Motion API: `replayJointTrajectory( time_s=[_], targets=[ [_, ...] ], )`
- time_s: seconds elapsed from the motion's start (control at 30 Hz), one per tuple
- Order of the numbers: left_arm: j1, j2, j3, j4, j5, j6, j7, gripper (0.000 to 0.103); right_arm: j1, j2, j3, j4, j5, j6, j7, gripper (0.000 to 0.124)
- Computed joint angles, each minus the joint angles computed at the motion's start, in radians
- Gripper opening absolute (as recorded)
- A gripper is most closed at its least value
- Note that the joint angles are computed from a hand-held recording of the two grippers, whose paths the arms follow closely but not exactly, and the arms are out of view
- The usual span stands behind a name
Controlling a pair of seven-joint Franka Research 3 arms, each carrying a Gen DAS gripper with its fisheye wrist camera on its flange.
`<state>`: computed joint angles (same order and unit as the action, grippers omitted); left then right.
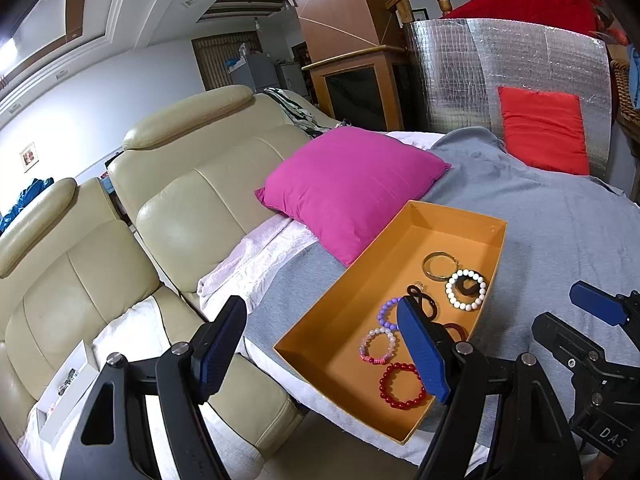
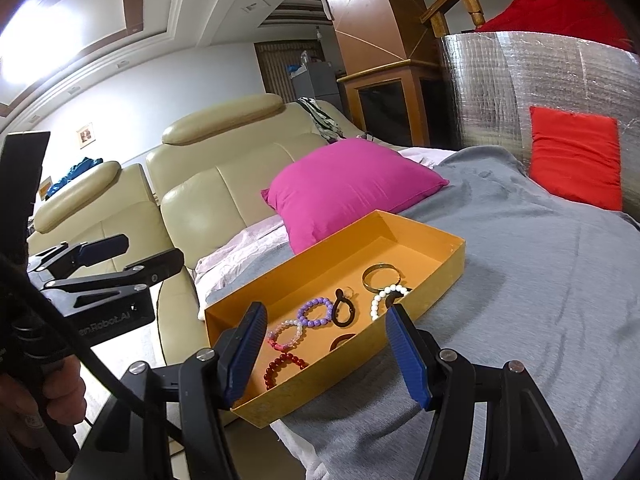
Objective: Organize jewelry
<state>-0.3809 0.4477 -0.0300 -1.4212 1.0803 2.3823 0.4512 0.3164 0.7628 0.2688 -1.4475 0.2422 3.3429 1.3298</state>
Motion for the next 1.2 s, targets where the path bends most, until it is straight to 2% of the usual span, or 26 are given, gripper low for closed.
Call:
replayJointTrajectory(
  time_s=[1.2],
  targets=[
    [-0.007, 0.033, 0.011, 0.052, -0.027, -0.012, 0.04, 0.078, -0.019, 0.027, 0.031, 0.042, -0.003, -0.023, -0.02, 0.066]
  ],
)
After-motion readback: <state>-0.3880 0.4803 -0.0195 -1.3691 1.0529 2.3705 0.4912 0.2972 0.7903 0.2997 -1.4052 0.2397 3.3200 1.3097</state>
